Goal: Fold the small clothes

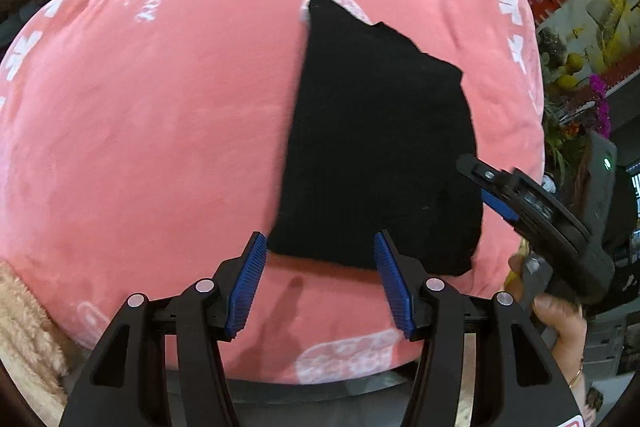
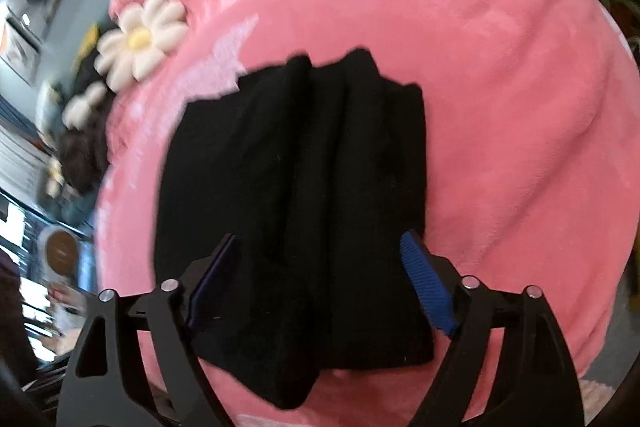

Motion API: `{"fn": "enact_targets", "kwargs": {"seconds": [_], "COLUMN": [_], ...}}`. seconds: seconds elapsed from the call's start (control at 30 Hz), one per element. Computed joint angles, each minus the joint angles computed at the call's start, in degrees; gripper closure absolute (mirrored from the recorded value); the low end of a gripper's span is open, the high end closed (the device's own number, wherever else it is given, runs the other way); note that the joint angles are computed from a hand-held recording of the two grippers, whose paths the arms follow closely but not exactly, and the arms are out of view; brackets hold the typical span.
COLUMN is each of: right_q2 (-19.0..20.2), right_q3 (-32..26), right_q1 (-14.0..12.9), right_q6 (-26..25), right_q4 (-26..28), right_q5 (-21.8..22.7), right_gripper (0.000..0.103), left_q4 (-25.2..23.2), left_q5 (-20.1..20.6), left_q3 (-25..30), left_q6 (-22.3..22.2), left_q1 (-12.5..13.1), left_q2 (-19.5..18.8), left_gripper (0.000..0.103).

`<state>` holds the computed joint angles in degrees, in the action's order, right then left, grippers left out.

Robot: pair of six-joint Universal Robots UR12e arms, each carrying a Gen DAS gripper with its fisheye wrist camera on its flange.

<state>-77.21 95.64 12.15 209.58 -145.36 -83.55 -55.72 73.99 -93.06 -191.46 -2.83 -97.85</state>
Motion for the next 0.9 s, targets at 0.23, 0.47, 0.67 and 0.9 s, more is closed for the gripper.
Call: {"fn": "enact_targets", "kwargs": {"seconds": [0.23,0.47,0.67,0.9], "right_q2": [1.6,-2.5,-2.5,-1.3], "right_q3": [-2.8,-2.6,0.2,-2.2], "right_q1": [1.2,1.0,-1.7,-0.9], "right_q6": [-3.2,-4.9,-0.9,-2.7], "right_q4": [3.0,-5.8,6.1,0.6], "right_q5": [1.0,-3.5,-1.2,1.1], "right_gripper": [0.089,0.102,0.098,0.056], "left_q4": [-1.1,-0.4,-1.3,-2.6], "left_q5": [-1.1,-3.0,-3.9,-3.5], "left_q3": [-0.7,-1.1,-0.4,0.0], "left_q6": [1.5,1.4,1.9,2.6], "left_q1": [0.8,1.3,0.9,0.8], "left_q2": [0.4,0.9,0.1,-0.4], "left_gripper": [0.047,0.046,0.044,0.044]}}
